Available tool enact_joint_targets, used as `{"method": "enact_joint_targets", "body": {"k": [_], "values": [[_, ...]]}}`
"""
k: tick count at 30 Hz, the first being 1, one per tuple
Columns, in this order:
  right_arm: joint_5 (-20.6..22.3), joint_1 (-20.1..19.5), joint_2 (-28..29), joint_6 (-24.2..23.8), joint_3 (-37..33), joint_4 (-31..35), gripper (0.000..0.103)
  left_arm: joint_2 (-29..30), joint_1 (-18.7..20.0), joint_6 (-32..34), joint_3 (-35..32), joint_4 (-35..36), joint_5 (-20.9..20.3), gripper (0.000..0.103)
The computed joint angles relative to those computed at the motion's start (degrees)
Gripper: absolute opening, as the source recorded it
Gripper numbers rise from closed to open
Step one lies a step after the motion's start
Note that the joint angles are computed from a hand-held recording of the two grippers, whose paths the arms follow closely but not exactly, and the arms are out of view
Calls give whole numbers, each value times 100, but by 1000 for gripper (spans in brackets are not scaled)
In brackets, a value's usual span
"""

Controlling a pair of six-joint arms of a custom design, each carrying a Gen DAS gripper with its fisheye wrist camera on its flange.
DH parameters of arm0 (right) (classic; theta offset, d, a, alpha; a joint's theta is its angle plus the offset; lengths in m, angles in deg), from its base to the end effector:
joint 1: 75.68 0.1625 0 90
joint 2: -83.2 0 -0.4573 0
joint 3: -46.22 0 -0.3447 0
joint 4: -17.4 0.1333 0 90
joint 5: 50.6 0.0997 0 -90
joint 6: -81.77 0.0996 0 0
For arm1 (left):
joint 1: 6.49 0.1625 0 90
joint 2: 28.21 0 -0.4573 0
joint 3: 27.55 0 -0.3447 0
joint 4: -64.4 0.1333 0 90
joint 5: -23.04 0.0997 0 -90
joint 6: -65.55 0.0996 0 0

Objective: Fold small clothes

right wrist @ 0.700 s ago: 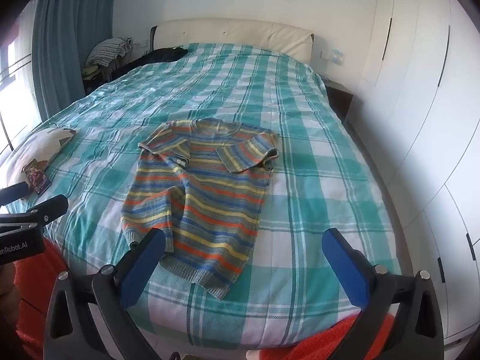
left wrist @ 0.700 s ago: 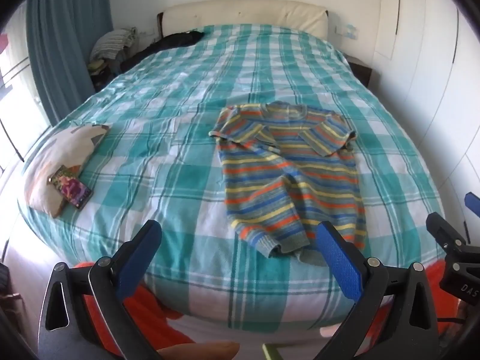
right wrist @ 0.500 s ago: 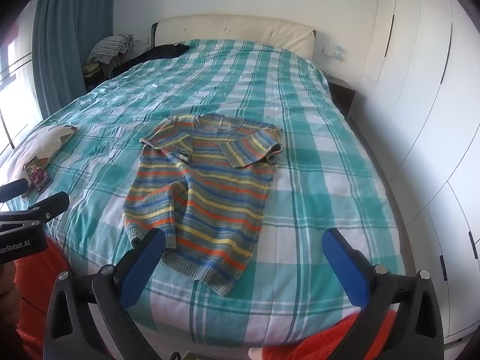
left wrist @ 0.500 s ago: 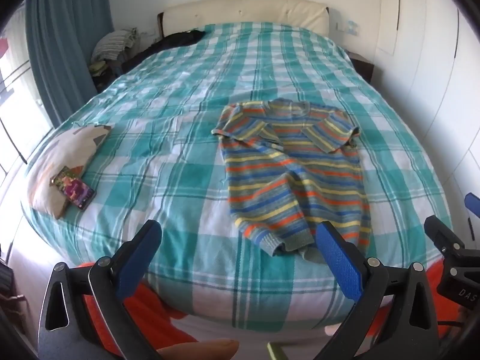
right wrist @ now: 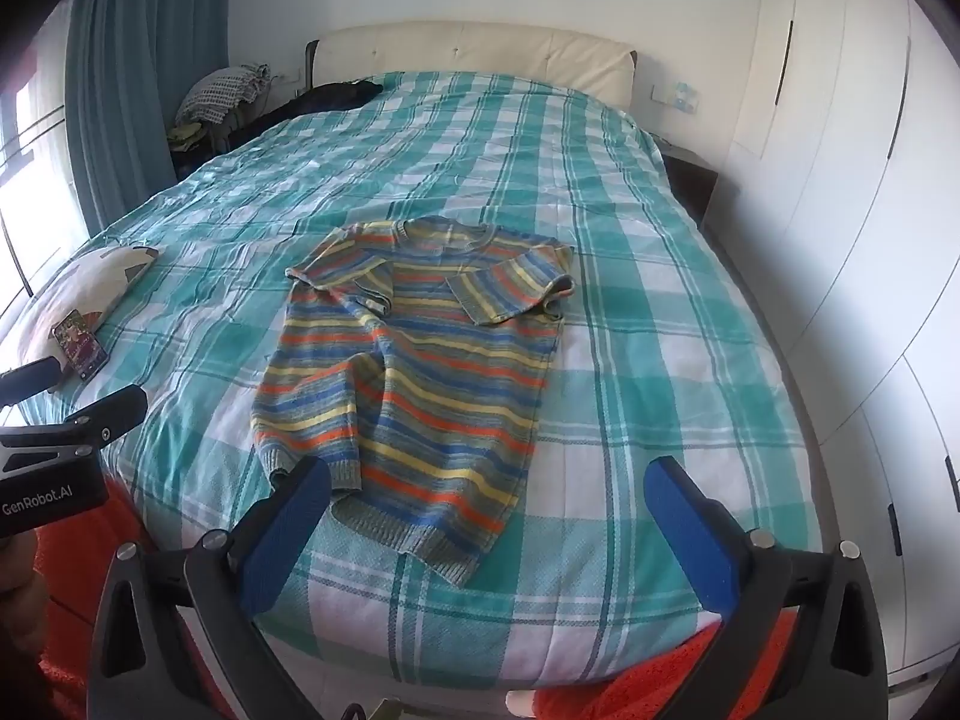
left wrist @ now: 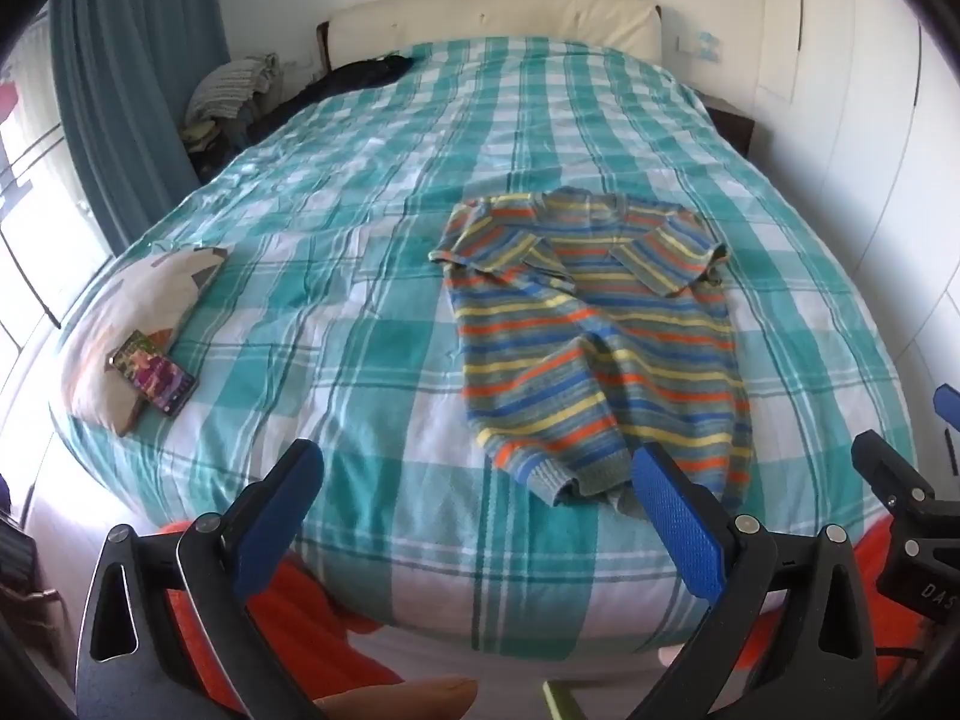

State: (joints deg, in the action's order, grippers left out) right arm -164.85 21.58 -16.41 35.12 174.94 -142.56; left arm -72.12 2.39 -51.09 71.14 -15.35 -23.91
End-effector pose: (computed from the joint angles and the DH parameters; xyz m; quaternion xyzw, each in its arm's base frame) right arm 0.1371 -0.3451 0.4422 0.3500 -0.8499 0.2549 0.3003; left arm -0.4672 -0.2767 0.0769 -0.0515 0.8072 -0.3829 0.4463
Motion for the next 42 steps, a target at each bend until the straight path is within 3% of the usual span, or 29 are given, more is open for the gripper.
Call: {"method": "enact_joint_targets", "body": {"k": [15,19,35,42], "values": [[-22,14,-6,22,58,-16,103,-91,-38,-28,184,-154,-5,103],[-10,21,-34,70,79,-74,103,-113,-29,-352,218,169,-82,103],[-268,-70,115,-153,85,-710,103,14,50,143,126,-295,-94,103],[-281,-96,135,-139,51,-674,103,32,64,135,151,-391,-116,103]]}}
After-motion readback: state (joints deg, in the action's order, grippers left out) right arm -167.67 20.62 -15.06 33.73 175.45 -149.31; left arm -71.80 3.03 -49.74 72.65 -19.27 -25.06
